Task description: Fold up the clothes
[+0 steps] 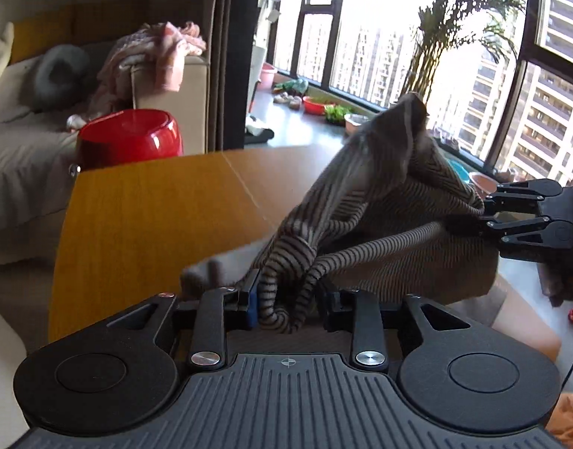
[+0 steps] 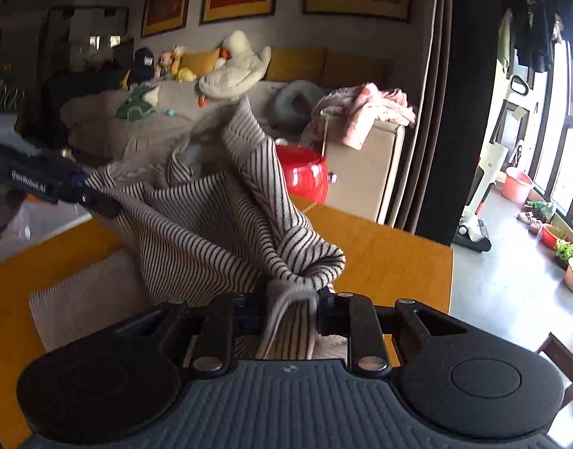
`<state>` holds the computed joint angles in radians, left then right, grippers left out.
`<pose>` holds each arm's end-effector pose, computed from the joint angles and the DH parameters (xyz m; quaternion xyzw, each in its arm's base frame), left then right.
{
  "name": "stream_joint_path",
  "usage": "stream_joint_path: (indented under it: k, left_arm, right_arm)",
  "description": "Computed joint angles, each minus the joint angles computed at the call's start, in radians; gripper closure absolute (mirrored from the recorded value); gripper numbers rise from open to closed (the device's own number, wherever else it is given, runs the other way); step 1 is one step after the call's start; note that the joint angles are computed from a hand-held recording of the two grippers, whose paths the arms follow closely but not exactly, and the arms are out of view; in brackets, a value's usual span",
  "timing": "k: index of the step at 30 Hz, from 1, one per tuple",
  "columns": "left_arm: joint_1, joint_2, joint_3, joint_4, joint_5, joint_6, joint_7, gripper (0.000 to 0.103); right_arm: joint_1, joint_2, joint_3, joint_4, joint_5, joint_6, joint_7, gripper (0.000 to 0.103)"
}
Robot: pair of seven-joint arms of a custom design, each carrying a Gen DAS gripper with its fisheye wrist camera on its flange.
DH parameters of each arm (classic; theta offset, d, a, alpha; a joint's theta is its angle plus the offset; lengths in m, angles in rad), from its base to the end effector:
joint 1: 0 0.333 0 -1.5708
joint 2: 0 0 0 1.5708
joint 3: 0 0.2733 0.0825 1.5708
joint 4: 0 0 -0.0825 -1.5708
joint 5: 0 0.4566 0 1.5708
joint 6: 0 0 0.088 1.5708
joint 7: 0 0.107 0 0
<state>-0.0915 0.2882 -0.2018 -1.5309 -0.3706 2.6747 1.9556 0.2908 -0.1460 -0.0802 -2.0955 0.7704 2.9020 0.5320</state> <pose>0.7323 -0.1911 0.5368 -0.5008 0.7450 -0.3986 0.1879 0.6239 0.0889 0.5164 -0.7661 0.4136 -0.3028 0.3878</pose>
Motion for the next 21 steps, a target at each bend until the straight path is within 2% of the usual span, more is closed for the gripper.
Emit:
stream_joint_path:
  k: [2,3,5,6,7,8,9,10,13,15,17,18,21]
  left_arm:
    - [0.0,-0.064,0.003,-0.084,0.002,-0.008,-0.008,0.062]
    - [0.004,-0.088,0.003,-0.112,-0.013,-0.008,-0.006,0.06]
    - [0.015,-0.131,0.001,-0.152,-0.065,-0.019,0.009,0.053]
    - [0.02,-0.146,0.002,-0.163,-0.097,-0.025,0.017,0.048]
    - [0.025,-0.161,0.003,-0.174,-0.128,-0.033,0.025,0.04]
    - [0.027,-0.166,0.006,-0.175,-0.153,-0.044,0.023,0.03]
    - [0.027,-0.157,0.01,-0.161,-0.168,-0.063,0.01,0.026]
    - [0.029,-0.148,0.013,-0.146,-0.183,-0.081,-0.003,0.023]
    - [0.033,-0.089,0.022,-0.075,-0.199,-0.165,-0.099,0.021]
    - [0.043,-0.037,0.018,-0.019,-0.224,-0.222,-0.155,0.021]
    - [0.056,0.009,0.007,0.027,-0.257,-0.258,-0.184,0.021]
    - [0.062,0.03,0.001,0.048,-0.272,-0.266,-0.194,0.021]
    - [0.079,0.086,-0.018,0.102,-0.321,-0.27,-0.218,0.016]
  right_arm:
    - [-0.054,-0.071,0.053,-0.12,-0.218,0.053,0.157,0.079]
    - [-0.077,-0.102,0.068,-0.161,-0.286,0.052,0.222,0.079]
    - [-0.092,-0.157,0.064,-0.211,-0.328,0.016,0.32,0.079]
    - [-0.083,-0.179,0.045,-0.219,-0.307,-0.015,0.367,0.077]
    - [-0.076,-0.2,0.026,-0.227,-0.289,-0.045,0.414,0.074]
    - [-0.06,-0.213,-0.004,-0.223,-0.246,-0.082,0.466,0.064]
    - [-0.041,-0.223,-0.035,-0.215,-0.197,-0.12,0.521,0.05]
    - [-0.02,-0.229,-0.069,-0.205,-0.143,-0.155,0.569,0.046]
    - [0.007,-0.198,-0.138,-0.148,0.046,-0.274,0.728,0.043]
    - [0.004,-0.15,-0.171,-0.107,0.21,-0.376,0.837,0.037]
    - [-0.007,-0.082,-0.2,-0.064,0.381,-0.488,0.951,0.037]
    - [-0.014,-0.051,-0.199,-0.048,0.434,-0.508,0.985,0.037]
    - [-0.04,0.04,-0.139,0.036,0.355,-0.465,0.983,0.039]
